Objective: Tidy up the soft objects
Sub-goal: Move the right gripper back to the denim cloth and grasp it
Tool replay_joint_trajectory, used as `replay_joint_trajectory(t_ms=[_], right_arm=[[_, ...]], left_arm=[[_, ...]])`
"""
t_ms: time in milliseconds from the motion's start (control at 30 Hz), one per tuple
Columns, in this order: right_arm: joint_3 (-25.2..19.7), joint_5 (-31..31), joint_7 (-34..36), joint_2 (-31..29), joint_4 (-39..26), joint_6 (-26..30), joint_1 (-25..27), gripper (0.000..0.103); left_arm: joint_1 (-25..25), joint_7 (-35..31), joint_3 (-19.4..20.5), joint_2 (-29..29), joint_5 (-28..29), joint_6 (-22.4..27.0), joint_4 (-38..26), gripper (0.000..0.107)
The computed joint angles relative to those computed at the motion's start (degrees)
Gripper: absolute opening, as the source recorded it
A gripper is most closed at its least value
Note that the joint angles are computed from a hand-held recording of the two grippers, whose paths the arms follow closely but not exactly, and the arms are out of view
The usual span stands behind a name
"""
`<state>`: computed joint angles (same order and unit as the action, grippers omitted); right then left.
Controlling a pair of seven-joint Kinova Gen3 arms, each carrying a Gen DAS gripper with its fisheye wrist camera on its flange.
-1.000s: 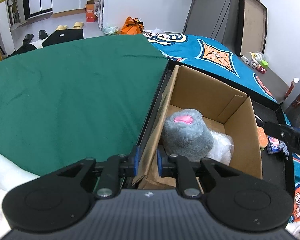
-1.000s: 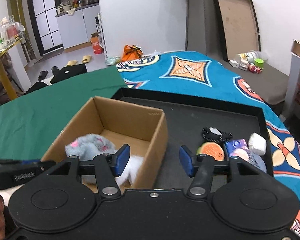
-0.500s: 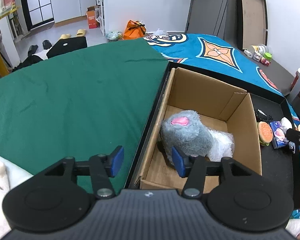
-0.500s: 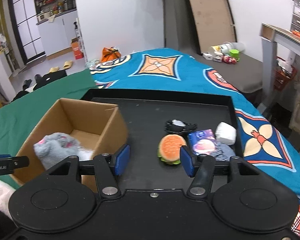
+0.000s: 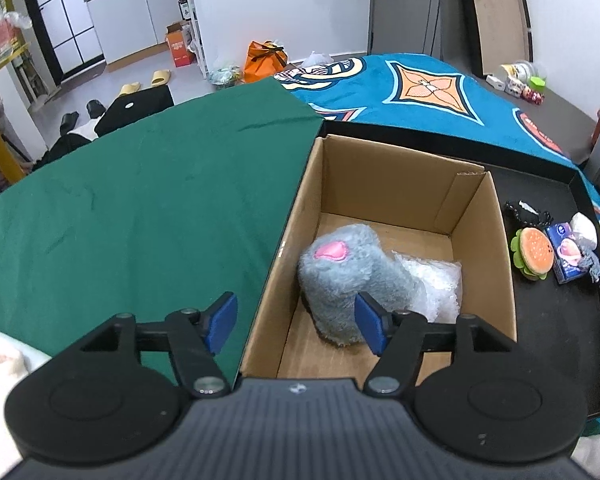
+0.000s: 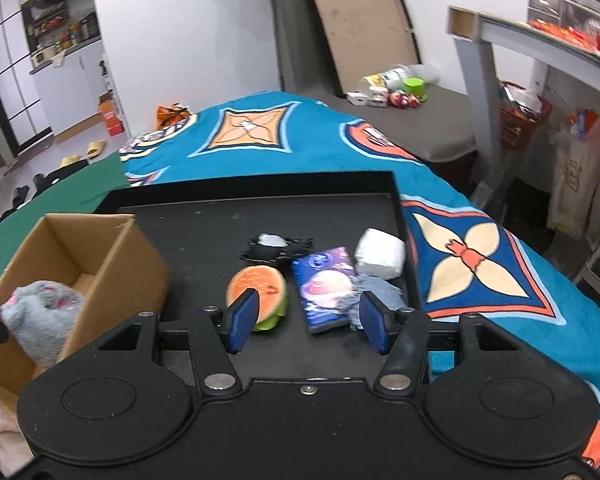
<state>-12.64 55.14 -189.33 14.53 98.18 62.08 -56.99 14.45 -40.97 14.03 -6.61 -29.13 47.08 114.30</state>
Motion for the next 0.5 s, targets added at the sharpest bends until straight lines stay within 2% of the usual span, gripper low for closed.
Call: replay_joint_trajectory(t_ms=[200, 500], right_arm=[[0.59, 0.11, -3.88, -0.83, 3.50, -3.00, 1.90, 0.052], [1.18, -0.47, -5.50, 0.11, 5.59, -6.05, 4.14, 0.049]], left_arm=[[1.90, 3.44, 1.31, 3.05, -3.77, 2.89, -2.01, 0.065], [7.72, 7.16, -0.14, 8.05, -8.77, 7.82, -5.46, 0.069]])
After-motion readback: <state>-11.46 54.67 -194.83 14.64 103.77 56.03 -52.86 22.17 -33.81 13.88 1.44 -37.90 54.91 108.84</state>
